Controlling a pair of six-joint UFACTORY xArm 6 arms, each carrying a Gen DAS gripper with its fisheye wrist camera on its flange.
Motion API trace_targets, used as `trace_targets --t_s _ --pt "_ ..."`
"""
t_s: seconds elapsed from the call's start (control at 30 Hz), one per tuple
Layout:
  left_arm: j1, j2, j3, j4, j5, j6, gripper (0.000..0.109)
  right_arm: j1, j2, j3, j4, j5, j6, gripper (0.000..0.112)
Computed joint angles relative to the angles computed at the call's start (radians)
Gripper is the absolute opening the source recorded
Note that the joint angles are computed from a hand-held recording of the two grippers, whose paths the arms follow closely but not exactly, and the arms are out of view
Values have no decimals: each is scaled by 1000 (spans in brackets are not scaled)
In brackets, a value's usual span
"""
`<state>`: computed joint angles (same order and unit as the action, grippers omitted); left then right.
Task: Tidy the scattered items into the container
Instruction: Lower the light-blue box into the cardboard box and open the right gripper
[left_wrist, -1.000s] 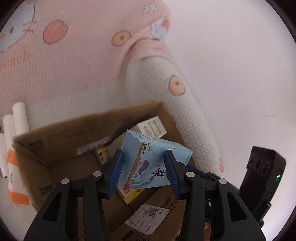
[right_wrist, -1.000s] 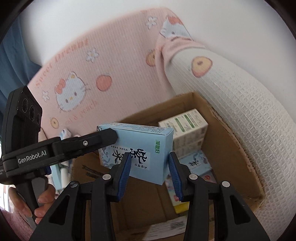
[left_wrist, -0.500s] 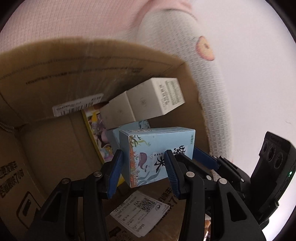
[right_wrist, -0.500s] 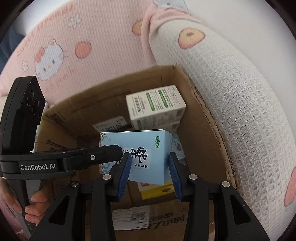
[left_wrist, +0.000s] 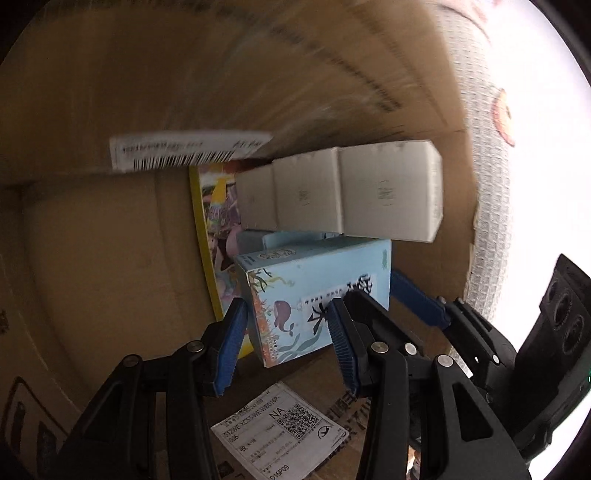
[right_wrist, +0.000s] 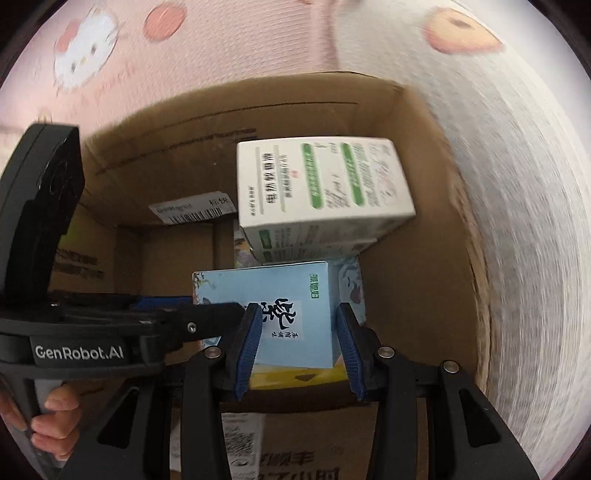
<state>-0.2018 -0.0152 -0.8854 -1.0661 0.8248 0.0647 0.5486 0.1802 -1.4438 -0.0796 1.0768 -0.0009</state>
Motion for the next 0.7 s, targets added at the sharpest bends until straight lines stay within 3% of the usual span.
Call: trace_targets --t_s 0.23,0.5,0.7 --pt "10 13 24 -126 18 64 42 12 3 29 -87 -40 28 39" --pt "-11 5 28 -126 9 67 37 14 -71 92 -145 -24 79 39" --pt "-24 -30 52 -135 -53 78 18 18 -112 134 -177 48 139 36"
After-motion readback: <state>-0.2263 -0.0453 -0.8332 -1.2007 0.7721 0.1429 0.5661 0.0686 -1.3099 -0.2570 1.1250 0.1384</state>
